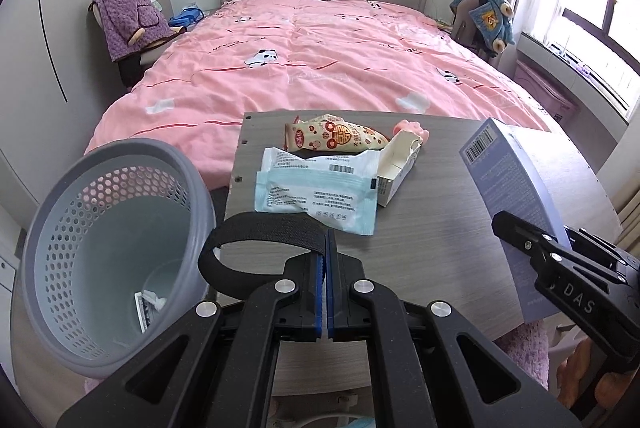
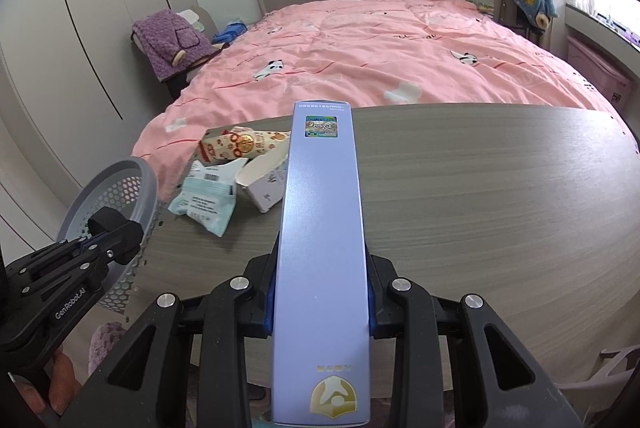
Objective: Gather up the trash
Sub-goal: 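Carry the lavender box and black strap over the grey basket with both grippers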
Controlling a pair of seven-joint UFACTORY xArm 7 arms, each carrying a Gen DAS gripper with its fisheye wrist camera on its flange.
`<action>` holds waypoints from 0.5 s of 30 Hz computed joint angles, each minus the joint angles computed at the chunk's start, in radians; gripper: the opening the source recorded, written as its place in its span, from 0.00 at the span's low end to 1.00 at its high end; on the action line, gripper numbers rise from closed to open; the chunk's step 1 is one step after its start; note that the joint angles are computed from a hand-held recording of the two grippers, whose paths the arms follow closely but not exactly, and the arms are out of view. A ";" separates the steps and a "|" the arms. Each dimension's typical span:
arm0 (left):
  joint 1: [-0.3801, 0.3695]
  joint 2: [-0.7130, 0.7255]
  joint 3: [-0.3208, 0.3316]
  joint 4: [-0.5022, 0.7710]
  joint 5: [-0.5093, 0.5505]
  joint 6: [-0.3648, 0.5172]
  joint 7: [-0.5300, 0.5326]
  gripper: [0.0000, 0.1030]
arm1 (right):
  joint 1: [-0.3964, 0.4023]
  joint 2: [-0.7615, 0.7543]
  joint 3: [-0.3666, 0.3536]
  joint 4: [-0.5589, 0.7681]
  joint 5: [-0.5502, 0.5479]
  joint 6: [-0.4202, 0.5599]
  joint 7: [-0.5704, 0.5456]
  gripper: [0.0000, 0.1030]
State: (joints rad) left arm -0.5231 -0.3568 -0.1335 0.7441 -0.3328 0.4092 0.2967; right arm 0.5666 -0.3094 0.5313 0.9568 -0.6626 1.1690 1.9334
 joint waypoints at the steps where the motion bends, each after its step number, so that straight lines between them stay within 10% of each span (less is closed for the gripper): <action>1: 0.002 -0.002 0.003 0.001 0.001 -0.001 0.001 0.01 | 0.000 0.006 0.001 0.008 -0.004 0.000 -0.004 0.30; 15: 0.034 -0.030 0.050 -0.001 -0.013 -0.007 0.040 0.01 | 0.062 0.163 -0.040 0.172 -0.112 0.014 -0.054 0.30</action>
